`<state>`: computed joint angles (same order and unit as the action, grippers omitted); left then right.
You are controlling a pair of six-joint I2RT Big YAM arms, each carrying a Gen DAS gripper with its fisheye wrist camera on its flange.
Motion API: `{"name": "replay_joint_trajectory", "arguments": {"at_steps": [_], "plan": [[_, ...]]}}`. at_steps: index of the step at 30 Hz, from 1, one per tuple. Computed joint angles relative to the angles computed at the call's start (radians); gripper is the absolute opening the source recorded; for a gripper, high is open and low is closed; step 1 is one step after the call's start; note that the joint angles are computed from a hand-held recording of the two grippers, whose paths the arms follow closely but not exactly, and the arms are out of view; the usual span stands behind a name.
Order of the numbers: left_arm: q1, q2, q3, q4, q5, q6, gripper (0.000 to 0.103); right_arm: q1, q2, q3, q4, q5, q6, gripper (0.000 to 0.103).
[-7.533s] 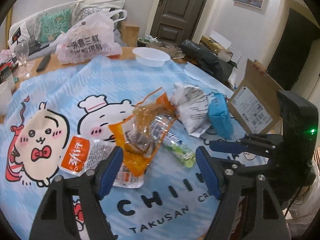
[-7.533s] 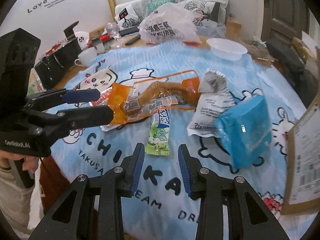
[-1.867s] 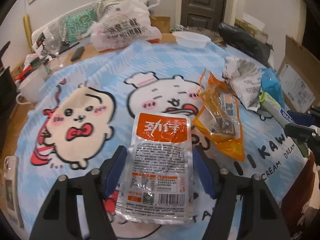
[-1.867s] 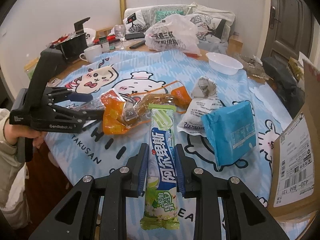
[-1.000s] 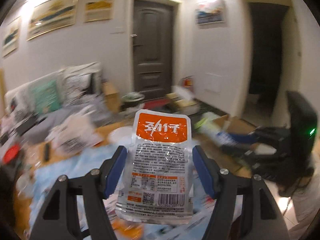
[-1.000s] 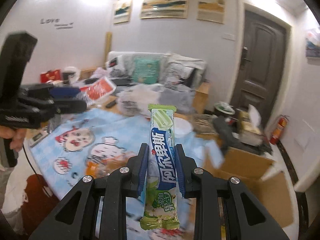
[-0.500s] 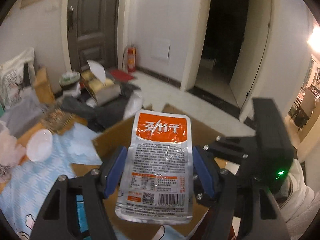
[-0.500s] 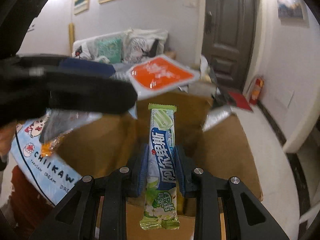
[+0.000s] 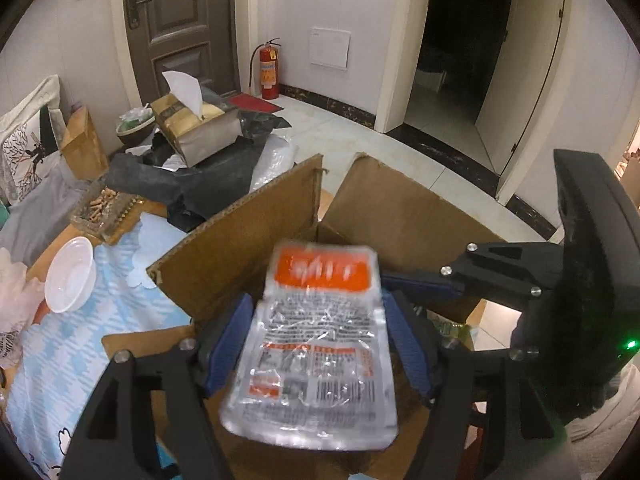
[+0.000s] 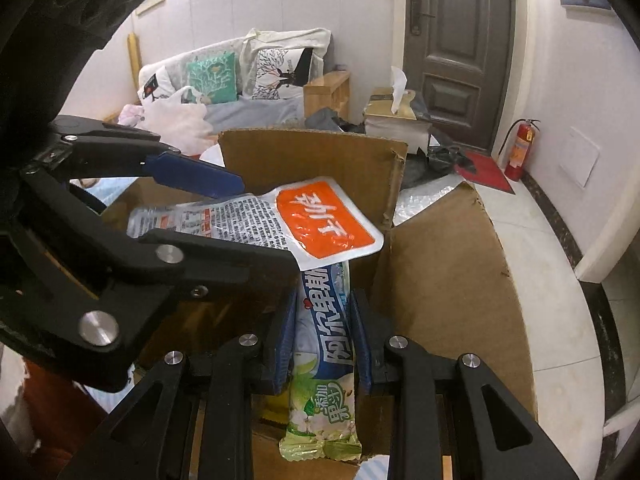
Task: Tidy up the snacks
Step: 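Carry both packets into the cardboard box and open both tools, then move both tools back over the table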
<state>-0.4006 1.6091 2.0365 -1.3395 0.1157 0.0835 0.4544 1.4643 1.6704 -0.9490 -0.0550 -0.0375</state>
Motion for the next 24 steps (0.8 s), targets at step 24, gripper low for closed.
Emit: {"name": "replay_joint_trajectory", "arguments": {"at_steps": [24], "plan": [[0.307,-0.479,-0.380,0.170,0.052,-0.001,0.081,0.230,-0.128,-0.041,0.102,0.012,0.055,0.028]]}}
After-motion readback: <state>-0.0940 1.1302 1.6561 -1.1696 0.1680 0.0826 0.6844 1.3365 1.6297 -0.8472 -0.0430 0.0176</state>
